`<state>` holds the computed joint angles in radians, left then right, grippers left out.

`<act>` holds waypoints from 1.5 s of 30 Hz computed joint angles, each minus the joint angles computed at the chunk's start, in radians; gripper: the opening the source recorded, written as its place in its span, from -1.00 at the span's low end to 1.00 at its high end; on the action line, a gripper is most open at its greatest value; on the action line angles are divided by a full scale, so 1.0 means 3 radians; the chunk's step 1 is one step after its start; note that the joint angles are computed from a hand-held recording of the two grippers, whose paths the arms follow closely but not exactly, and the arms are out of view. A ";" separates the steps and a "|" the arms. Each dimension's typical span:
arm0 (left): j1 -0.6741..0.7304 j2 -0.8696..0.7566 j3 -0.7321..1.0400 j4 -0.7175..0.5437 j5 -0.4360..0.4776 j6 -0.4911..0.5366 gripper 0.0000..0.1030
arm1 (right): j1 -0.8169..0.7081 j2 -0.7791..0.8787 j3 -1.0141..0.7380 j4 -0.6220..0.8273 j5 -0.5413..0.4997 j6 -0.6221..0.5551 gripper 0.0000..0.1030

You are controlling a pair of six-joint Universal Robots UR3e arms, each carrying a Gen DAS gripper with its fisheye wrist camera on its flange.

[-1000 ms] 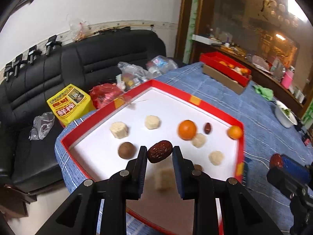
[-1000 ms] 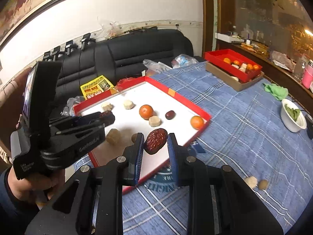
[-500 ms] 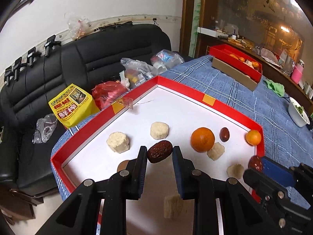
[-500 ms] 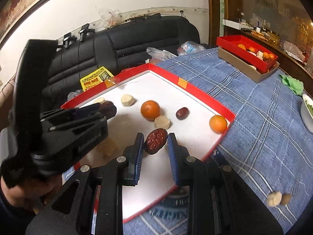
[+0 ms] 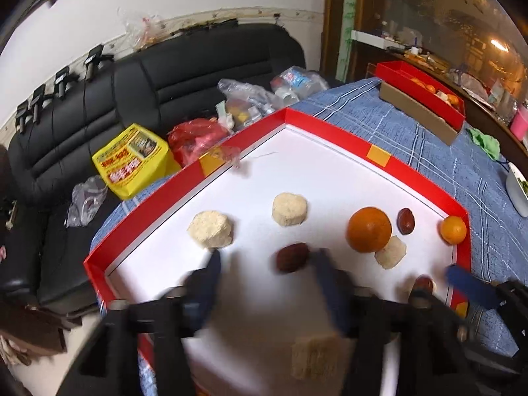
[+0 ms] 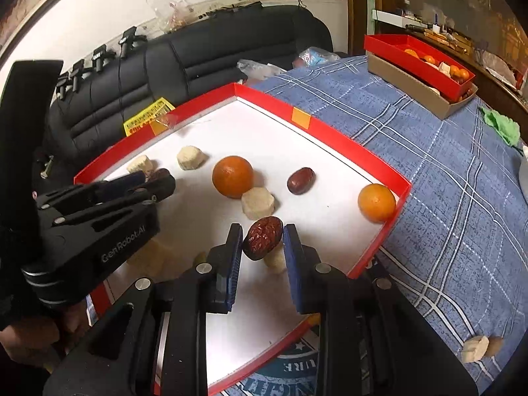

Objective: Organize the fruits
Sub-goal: 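Open the right tool to drop its date while the left releases its date, then grasp a brown ball with the right tool while the left grasps a beige hexagonal piece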

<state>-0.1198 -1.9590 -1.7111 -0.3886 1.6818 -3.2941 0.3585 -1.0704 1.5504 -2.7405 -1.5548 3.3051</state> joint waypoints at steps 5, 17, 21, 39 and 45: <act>0.0071 0.0319 -0.0227 -0.0135 -0.0037 -0.0268 0.30 | -0.0003 -0.0391 0.0409 -0.0139 -0.0128 -0.0002 0.28; -0.0655 0.0832 -0.0698 0.0315 0.0021 -0.0400 0.31 | -0.1207 -0.2834 0.2852 -0.0422 0.0034 -0.0332 0.28; -0.1156 0.0513 -0.0454 0.0349 0.0040 -0.0273 0.31 | -0.2207 -0.3744 0.3436 0.0197 0.0424 -0.0895 0.25; -0.1780 -0.0514 0.0710 -0.0034 0.0001 -0.0051 0.31 | -0.2015 -0.2292 0.3141 -0.0700 0.0245 -0.1108 -0.58; -0.1972 -0.1044 0.1532 -0.0398 -0.0138 0.0094 0.13 | -0.2537 -0.2958 0.3458 -0.0354 0.0498 -0.1282 -0.58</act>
